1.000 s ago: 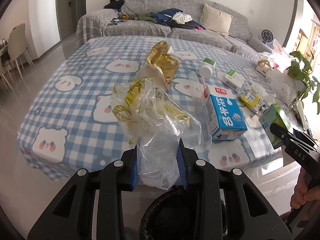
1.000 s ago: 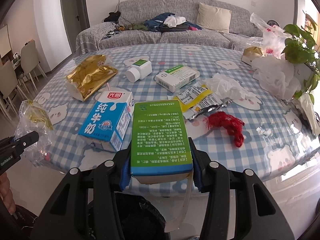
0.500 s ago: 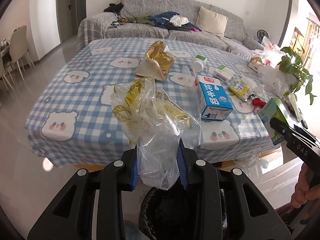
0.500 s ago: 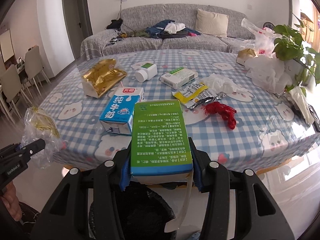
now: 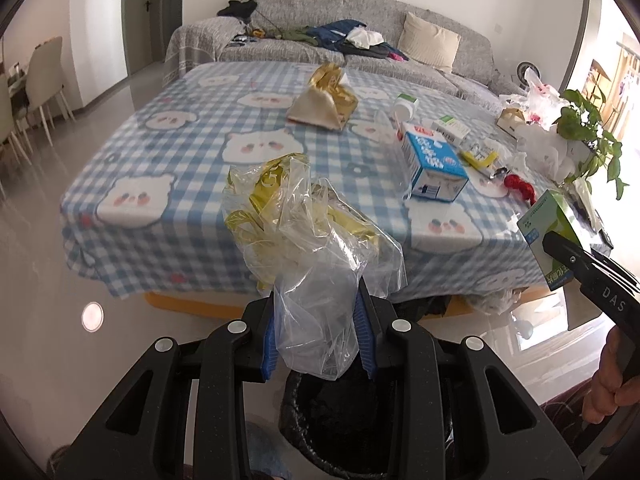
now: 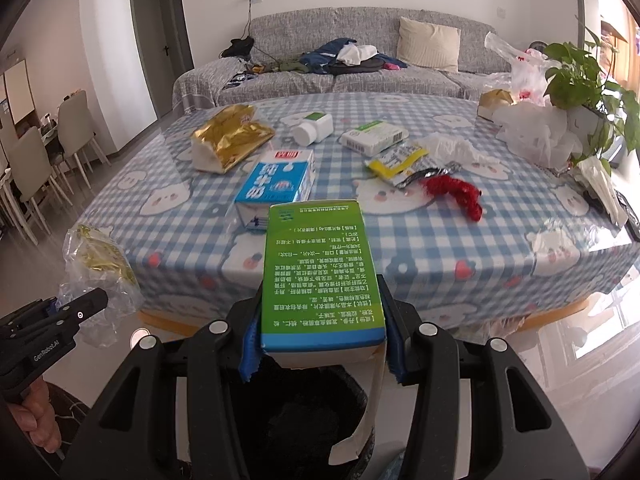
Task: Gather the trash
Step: 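Carry the green box and plastic bag with both tools over the black trash bin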
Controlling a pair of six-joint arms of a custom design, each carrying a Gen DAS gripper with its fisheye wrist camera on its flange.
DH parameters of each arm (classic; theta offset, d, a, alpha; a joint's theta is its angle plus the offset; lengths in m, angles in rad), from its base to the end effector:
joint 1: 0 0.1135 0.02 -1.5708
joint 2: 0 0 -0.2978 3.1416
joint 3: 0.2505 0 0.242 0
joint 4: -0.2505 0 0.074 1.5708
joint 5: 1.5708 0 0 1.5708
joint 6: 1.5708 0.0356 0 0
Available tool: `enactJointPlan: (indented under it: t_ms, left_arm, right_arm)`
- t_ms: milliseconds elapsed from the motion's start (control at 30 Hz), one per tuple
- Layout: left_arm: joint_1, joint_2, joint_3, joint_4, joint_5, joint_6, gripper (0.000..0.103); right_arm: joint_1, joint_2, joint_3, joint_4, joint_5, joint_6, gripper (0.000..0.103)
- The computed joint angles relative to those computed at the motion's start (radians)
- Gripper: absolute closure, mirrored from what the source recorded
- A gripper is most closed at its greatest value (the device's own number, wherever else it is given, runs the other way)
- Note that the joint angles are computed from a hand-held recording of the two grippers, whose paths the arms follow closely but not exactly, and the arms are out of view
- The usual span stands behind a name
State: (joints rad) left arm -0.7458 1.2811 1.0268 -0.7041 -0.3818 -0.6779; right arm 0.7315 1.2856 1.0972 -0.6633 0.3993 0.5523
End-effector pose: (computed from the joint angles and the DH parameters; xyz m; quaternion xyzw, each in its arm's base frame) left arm 0.1842 -0.1521 0.3104 -0.0254 0.9376 -0.0564 0.3423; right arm 0.1939 0.1554 0.3339 -0.0126 0.9200 0.0578 0.3874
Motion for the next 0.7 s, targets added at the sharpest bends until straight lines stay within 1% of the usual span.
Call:
enactJointPlan:
  t_ms: [200,500,700]
  left_arm:
    - [-0.028,-0.035,-0.062,0.003,-0.009,-0.036,0.072]
    - [-0.105,-0.086,-0.166,0.000,-0.040,-0.126,0.072]
    - [-0.090,-0.106,-0.250,0.042,-0.022,-0.141,0.072]
  right_arm:
    - [0.085,-0.003,-0.038,-0.012,0.043,0.078,0.057]
    - [0.193,0.017,-0.095,-0.018,0.088,0.187,0.057]
    - [0.234,0.052,-0.134,0.005,0.094,0.241,0.057]
